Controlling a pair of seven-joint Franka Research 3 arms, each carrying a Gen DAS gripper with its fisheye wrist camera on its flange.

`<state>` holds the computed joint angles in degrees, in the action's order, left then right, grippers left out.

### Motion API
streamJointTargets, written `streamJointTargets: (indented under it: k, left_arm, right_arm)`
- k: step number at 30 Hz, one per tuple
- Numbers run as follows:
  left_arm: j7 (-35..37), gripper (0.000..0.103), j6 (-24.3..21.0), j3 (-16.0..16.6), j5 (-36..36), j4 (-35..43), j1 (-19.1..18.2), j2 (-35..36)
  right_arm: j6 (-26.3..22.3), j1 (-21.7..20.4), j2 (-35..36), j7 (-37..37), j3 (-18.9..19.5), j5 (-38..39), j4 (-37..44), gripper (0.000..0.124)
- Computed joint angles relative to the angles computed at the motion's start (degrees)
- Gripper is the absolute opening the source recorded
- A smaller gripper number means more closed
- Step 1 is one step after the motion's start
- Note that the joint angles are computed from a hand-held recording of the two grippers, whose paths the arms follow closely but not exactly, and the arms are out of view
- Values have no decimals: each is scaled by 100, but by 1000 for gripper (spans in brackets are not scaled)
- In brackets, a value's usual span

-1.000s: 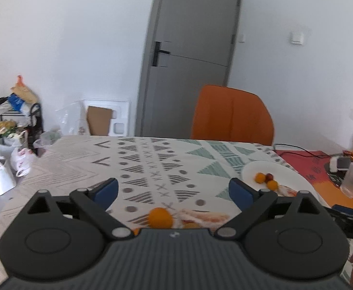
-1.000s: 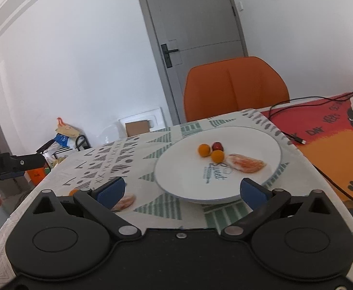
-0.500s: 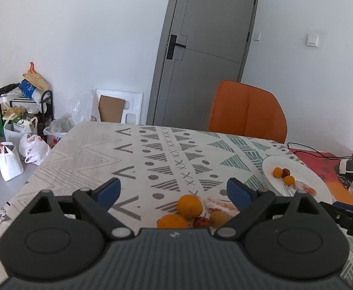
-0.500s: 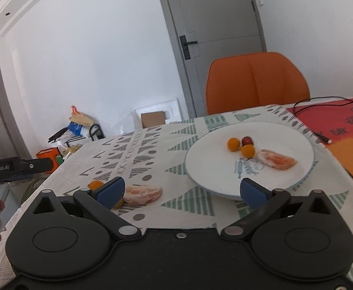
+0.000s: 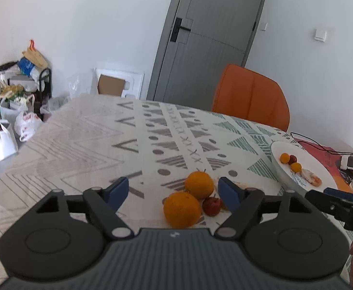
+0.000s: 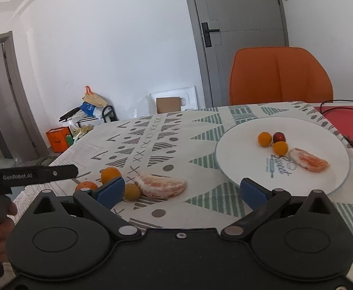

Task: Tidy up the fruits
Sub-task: 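Move both grippers back toward the remaining fruits on the tablecloth, then grasp large orange with left gripper while right gripper grasps small brown fruit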

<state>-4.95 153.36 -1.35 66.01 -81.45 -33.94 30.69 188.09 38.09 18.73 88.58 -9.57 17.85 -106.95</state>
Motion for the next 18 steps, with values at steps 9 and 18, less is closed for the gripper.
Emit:
streamJointTargets:
  k: [9, 18]
  left_arm:
    - [528, 54, 351, -50, -721, 227, 145, 375]
    - [456, 38, 624, 230, -889, 83, -3, 351]
  right_arm:
    - [-429, -75, 248, 261, 34, -322, 398, 87]
    - [-971, -806, 551, 164, 917, -656, 917, 56]
